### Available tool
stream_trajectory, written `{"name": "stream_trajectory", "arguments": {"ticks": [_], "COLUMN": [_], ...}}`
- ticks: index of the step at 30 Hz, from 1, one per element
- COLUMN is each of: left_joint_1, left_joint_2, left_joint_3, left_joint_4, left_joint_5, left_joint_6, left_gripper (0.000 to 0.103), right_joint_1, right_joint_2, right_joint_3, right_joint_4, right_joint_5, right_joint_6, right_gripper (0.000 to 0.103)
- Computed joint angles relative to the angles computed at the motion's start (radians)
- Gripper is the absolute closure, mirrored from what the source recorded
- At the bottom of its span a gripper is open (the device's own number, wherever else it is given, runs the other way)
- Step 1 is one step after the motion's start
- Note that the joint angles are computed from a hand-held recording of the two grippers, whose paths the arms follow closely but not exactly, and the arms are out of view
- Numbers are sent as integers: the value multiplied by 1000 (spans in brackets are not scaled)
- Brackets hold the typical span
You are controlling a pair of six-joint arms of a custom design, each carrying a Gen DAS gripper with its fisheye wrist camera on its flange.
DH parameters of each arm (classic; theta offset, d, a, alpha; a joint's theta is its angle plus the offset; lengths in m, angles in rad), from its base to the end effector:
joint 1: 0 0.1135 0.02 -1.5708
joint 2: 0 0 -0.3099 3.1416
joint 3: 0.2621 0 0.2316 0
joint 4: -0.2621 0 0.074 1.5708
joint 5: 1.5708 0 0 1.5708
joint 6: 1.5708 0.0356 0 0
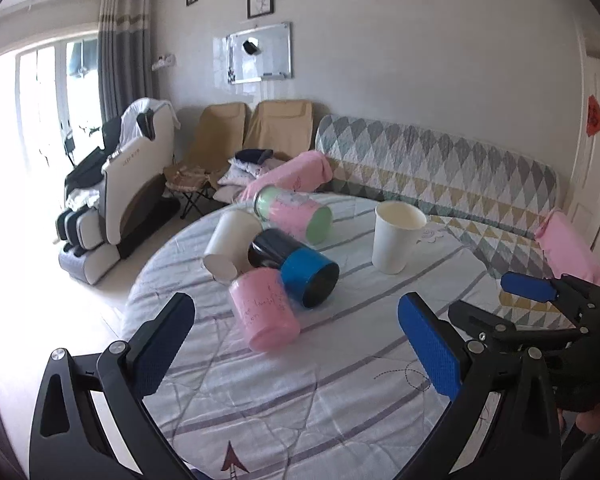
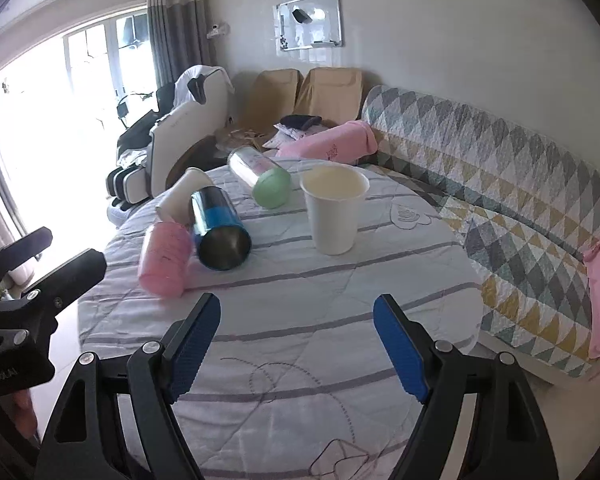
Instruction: Flip cup upright
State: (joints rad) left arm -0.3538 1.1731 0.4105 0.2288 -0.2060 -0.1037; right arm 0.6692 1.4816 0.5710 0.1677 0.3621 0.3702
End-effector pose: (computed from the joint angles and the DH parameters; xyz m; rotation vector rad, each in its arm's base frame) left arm 0.1872 -0.0614 0.2327 0.1383 2.0881 -0.0600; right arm 0.2086 0.1489 0.2097 -0.1563 2.2537 0.1335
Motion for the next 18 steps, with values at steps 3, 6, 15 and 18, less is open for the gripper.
{"name": "stream_trajectory", "arguments": {"ticks": [3,6,15,18], "left_joint_1": [-9,-3,8,25], "left_joint_2": [-19,-23,8,32], "left_joint_3": [7,3,9,11], "left_joint_4": [-26,-25,-11,-2], "left_joint_5": [0,15,18,27], "left_joint_6": [-8,-10,-1,-2], "left_gripper": [0,0,0,0], "right_joint_1": [30,46,53,51], "right_joint_2": [-20,-34,-44,-38], "right_joint_3": [11,21,46,54], "right_joint_4": [-36,-56,-93,-94], "right_joint_5": [33,60,112,117], "right_joint_6": [6,12,11,9], "right_gripper": [23,23,23,23]}}
